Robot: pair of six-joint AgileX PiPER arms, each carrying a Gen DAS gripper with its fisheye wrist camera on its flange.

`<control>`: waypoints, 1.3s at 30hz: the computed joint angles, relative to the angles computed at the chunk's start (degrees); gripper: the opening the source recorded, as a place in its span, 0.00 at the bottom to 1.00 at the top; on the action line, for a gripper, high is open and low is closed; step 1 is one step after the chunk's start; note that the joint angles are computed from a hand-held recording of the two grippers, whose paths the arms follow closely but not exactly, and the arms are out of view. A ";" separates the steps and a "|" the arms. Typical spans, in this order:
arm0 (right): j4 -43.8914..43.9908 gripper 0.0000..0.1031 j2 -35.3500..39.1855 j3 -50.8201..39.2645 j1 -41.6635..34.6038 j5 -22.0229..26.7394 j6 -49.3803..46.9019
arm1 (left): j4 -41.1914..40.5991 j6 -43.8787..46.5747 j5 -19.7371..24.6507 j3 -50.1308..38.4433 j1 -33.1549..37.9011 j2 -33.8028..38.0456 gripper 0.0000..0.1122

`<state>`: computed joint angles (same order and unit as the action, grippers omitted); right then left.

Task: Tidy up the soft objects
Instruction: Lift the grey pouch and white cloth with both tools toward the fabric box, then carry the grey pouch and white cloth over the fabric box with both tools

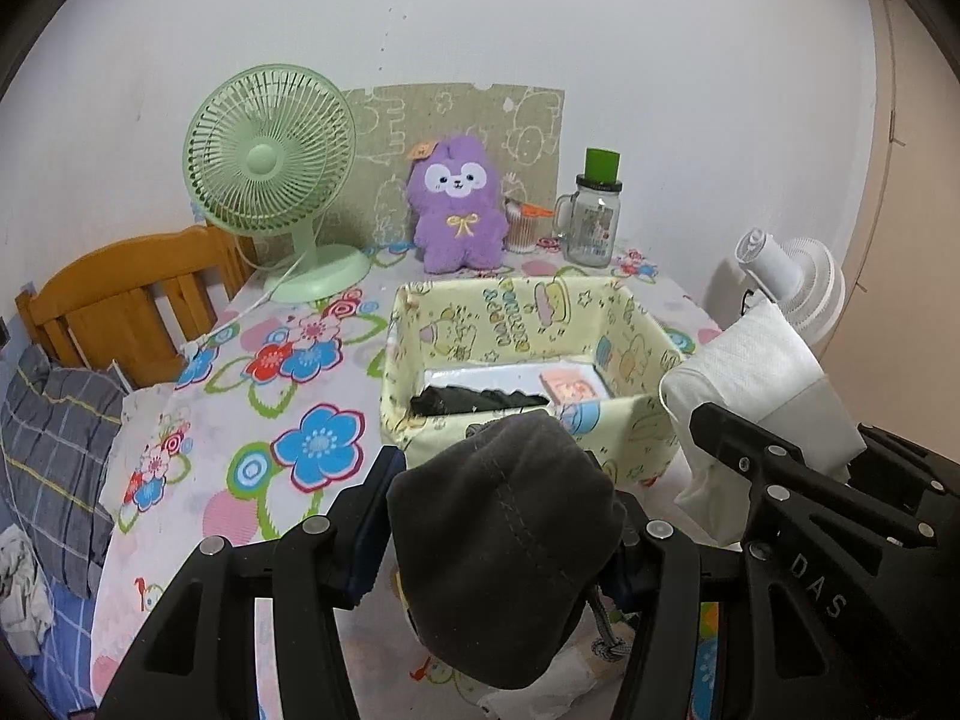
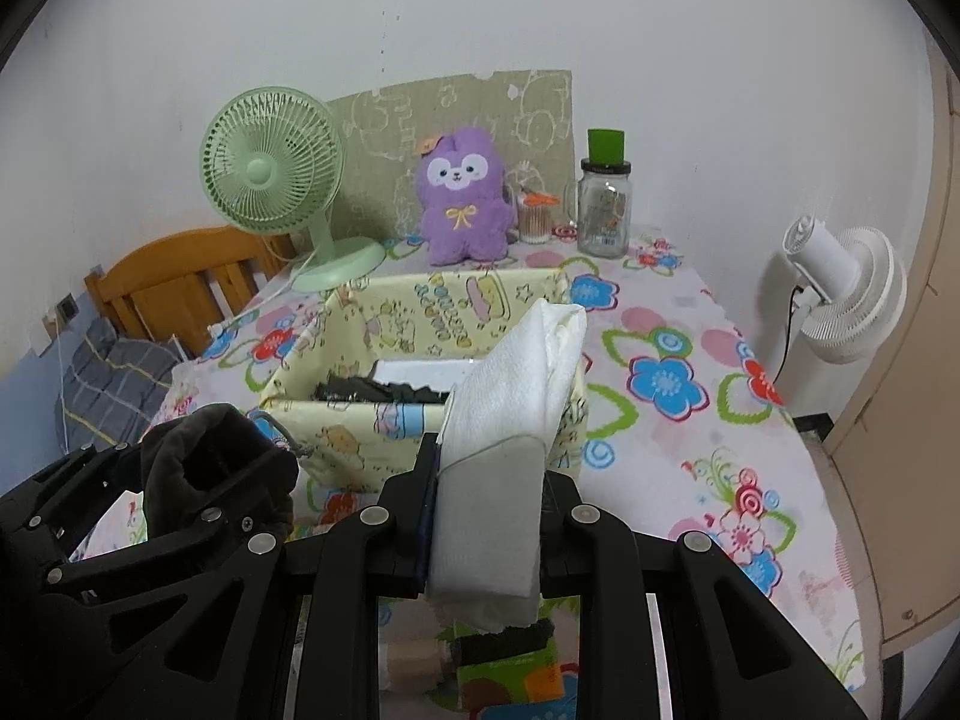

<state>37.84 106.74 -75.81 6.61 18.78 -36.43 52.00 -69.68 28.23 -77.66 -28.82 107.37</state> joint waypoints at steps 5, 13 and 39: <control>-0.48 0.26 -0.49 -1.27 -0.57 0.81 0.08 | -0.89 1.42 0.74 -2.12 -0.19 0.37 0.52; -0.94 0.26 -0.70 -3.43 -1.66 2.03 0.24 | -2.28 3.50 1.32 -5.25 -0.30 1.40 0.52; -5.59 0.26 6.95 -18.61 -2.51 5.67 6.49 | -8.14 13.42 4.13 -21.95 2.52 9.97 0.52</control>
<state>32.24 113.69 -94.42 4.10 24.45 -29.94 43.86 -56.26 32.36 -99.62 -26.31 117.34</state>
